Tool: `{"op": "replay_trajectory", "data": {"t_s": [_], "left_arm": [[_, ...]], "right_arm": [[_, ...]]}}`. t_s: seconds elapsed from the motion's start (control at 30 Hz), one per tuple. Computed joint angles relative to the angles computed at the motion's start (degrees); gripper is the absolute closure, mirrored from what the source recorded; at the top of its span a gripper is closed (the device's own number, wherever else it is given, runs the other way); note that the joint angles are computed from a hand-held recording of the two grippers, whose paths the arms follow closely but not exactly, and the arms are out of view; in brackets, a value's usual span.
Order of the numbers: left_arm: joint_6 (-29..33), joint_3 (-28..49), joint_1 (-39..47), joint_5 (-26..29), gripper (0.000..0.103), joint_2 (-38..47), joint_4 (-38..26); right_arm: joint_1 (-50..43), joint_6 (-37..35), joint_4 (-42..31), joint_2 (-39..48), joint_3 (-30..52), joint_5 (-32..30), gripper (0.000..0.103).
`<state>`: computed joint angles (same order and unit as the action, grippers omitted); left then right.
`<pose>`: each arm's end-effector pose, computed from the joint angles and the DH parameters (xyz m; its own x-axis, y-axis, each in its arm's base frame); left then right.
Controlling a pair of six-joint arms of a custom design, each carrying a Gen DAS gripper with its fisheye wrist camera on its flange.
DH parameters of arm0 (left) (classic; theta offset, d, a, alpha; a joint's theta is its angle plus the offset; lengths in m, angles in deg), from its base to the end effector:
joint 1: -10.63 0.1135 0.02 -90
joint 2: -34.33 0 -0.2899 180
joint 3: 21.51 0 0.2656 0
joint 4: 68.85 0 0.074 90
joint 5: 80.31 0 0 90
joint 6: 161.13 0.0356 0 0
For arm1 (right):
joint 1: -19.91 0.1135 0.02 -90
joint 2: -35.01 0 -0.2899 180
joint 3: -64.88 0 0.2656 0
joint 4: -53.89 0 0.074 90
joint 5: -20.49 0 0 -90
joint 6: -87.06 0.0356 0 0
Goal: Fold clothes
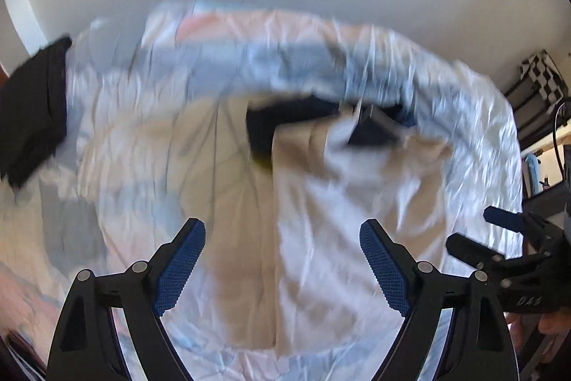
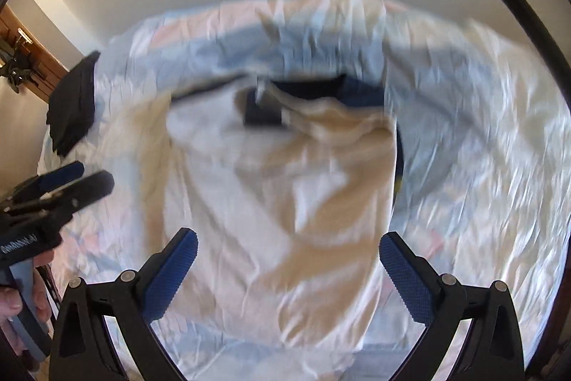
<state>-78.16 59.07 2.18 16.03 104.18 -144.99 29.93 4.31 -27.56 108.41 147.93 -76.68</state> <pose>0.2236 -0.0372 0.3356 -0.9161 0.0131 -0.4007 0.0800 0.9854 -0.1506 0.2288 0.0449 0.3320 -0.9546 -0.0415 -0.2949 -0.0913 0.9834 0.1570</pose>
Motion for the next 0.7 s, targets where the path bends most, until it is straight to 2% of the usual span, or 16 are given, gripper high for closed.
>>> {"op": "replay_trajectory", "data": {"t_s": [0.07,0.17,0.23,0.3,0.37,0.43,0.47,0.5,0.6,0.63,0.7], "left_arm": [[-0.2,-6.0,-1.23,-1.32,0.015,-4.89,2.69],[-1.29,-15.75,-3.08,-0.27,0.015,-13.19,8.14],[-2.33,-18.99,-4.72,1.27,0.015,-14.66,11.39],[-3.36,-20.64,-6.84,1.06,0.015,-14.57,14.67],[-3.69,-21.33,-7.4,0.38,0.015,-10.73,18.84],[-1.56,-20.51,-3.65,4.77,0.015,-3.56,23.01],[-1.24,-20.18,-3.4,3.89,0.015,-2.27,24.57],[0.18,-19.4,-3.79,0.98,0.015,-0.41,27.42],[4.3,-15.74,-7.93,-10.72,0.015,6.43,29.17],[5.26,-14.7,-8.26,-12.21,0.015,8.53,30.08],[5.89,-12.88,-7.55,-11.32,0.015,11.49,31.83]], "right_arm": [[0.98,0.46,2.59,-4.33,-5.57,1.27,0.0],[3.94,0.56,7.58,-10.04,-12.48,5.17,0.0],[6.83,0.65,11.18,-12.68,-15.92,8.63,0.0],[8.35,-1.34,16.06,-12.0,-17.56,8.39,0.0],[7.38,-2.34,19.98,-7.89,-17.51,7.72,0.002],[3.57,-3.82,23.6,-2.25,-16.27,3.61,0.002],[2.28,-4.84,25.33,-0.29,-15.76,2.63,0.002],[1.94,-6.23,27.4,0.97,-15.52,3.96,0.001],[2.28,-11.23,32.94,4.58,-14.8,10.67,0.0],[2.62,-12.82,34.14,5.69,-14.44,12.95,0.0],[1.38,-12.89,33.79,8.51,-12.31,10.94,0.0]]}}
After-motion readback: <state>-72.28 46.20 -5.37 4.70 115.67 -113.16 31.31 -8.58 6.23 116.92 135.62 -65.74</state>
